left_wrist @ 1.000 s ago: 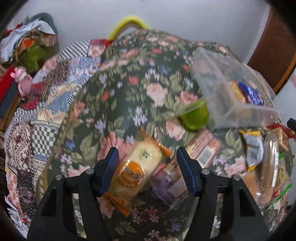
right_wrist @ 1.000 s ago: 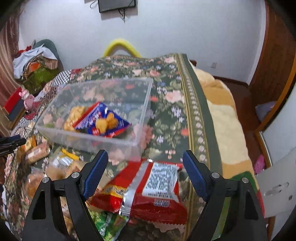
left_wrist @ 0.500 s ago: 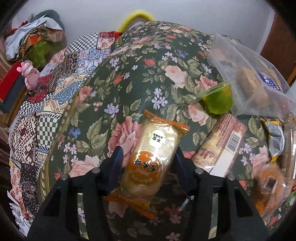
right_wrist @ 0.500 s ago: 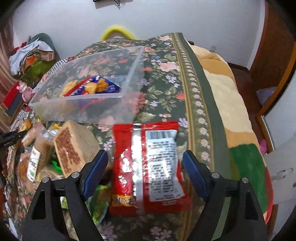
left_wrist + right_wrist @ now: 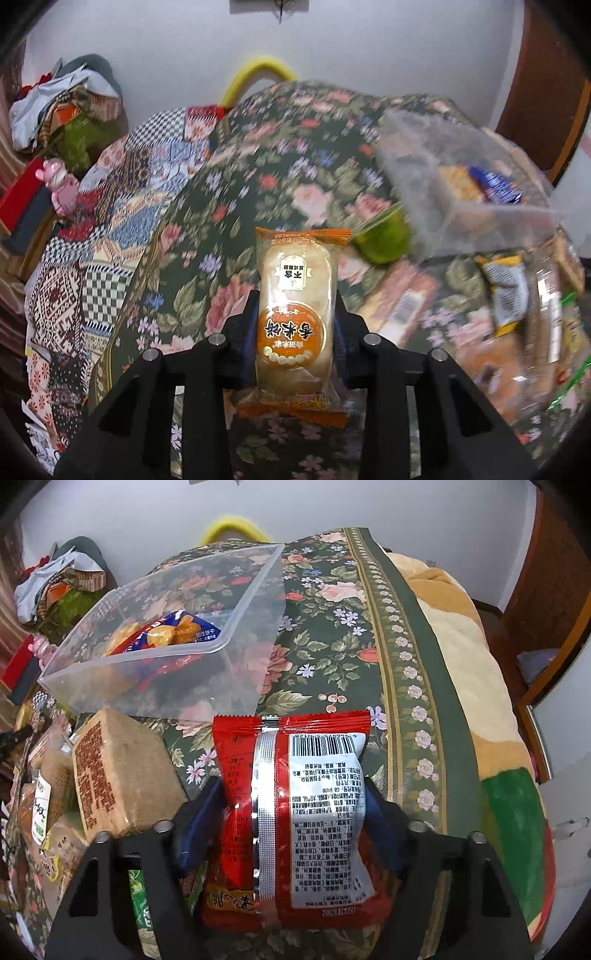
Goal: Organize snacks
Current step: 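Place the bun and red bag into the clear box, opening both tools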
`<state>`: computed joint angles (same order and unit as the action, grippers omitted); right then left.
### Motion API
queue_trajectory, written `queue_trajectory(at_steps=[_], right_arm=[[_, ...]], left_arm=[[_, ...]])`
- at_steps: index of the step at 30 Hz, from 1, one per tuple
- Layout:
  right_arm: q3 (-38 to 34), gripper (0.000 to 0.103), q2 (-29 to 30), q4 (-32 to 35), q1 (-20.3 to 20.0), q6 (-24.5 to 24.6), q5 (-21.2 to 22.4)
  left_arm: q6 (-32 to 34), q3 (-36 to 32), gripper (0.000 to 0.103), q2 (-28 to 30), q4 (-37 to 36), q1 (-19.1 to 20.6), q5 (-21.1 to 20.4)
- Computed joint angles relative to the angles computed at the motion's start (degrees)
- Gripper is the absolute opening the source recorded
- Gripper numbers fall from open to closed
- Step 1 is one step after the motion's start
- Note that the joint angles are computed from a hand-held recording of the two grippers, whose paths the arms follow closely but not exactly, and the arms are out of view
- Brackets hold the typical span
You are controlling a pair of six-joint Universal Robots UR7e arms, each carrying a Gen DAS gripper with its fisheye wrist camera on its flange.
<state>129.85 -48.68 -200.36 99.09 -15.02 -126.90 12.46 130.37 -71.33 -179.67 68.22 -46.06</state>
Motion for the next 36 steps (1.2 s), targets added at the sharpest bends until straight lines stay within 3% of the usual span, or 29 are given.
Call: queue_trajectory(at_steps=[12, 21, 36], right_arm=[[2.3, 0.065, -3.28, -6.43, 3.94, -2.44, -2.73], [-0.42, 0.065, -5.52, -9.24, 7.21, -4.72, 0.47], [-11.04, 0.065, 1.32, -6.83, 8.03, -5.69, 5.07]], left_arm=[[-1.48, 0.73, 0.034, -2.69, -1.0, -8.09, -4.24], [-1.7, -2.28, 0.034, -0.13, -2.32, -11.72, -5.99], [-3.35, -11.2, 0.034, 9.51, 0.29, -10.01, -8.17]])
